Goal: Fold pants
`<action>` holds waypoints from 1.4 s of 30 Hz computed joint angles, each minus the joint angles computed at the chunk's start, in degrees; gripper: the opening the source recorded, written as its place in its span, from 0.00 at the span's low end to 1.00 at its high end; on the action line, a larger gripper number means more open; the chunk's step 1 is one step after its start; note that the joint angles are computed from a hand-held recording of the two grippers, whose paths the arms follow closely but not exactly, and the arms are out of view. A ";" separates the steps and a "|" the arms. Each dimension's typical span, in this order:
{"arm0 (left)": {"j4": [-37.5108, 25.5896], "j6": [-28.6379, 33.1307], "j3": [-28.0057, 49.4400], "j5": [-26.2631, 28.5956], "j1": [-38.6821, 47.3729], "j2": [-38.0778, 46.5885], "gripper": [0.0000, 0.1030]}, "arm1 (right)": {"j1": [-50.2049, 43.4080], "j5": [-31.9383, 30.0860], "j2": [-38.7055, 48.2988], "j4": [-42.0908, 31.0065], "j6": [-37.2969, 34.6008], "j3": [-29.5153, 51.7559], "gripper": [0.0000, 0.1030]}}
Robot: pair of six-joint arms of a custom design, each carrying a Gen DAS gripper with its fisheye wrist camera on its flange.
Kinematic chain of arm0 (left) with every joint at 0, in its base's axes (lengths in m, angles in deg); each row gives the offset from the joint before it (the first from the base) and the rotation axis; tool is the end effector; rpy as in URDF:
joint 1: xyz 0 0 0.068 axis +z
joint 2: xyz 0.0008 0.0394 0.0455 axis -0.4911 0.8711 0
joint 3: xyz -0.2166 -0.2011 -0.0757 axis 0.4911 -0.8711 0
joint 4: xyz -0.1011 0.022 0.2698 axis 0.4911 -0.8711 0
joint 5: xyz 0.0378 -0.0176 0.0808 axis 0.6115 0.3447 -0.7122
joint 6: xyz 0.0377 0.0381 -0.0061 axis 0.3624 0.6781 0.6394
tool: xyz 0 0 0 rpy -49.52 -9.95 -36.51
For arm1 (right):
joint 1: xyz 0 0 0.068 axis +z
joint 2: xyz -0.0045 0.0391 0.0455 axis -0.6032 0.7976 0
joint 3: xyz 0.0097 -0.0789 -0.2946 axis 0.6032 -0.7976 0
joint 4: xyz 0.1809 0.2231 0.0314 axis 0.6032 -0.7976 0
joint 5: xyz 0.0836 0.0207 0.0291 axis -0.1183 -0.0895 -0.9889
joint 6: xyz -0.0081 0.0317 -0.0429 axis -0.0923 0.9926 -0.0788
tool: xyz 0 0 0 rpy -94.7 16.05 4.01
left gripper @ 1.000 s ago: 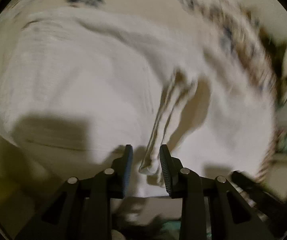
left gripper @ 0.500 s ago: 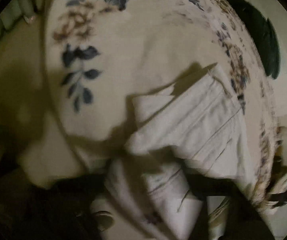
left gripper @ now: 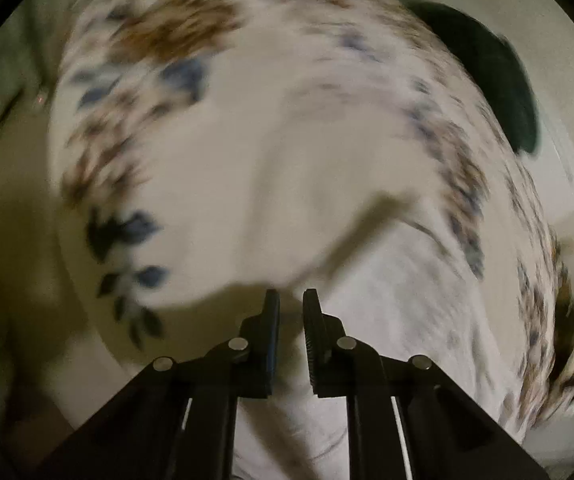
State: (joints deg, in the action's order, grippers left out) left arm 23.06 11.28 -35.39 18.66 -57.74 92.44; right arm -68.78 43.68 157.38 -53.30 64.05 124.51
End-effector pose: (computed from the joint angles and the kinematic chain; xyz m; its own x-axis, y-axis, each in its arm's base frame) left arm 0.2407 -0.1257 0.2045 -0.6682 -0.6991 -0.2545 -0.5661 0.6997 -0.4358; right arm 0.1628 -0.0901 0.1677 -0.9653 0.2610 0.0062 0.2537 0.9321 0.2585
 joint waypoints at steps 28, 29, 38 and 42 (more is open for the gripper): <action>12.41 -6.59 -2.38 -9.25 -12.73 0.50 0.29 | -7.29 -3.73 2.58 -2.11 -3.04 2.03 0.73; 10.68 -5.39 -0.56 -11.45 -14.11 -0.33 0.28 | -7.78 -4.00 2.85 -2.41 -3.43 2.26 0.73; -6.22 6.03 24.66 -25.07 -29.24 2.45 0.27 | -16.36 -3.26 3.11 -6.76 -11.62 5.91 0.83; -11.14 12.25 40.14 -25.65 -36.09 11.43 0.26 | -25.98 -2.93 4.15 -10.29 -17.52 10.15 0.94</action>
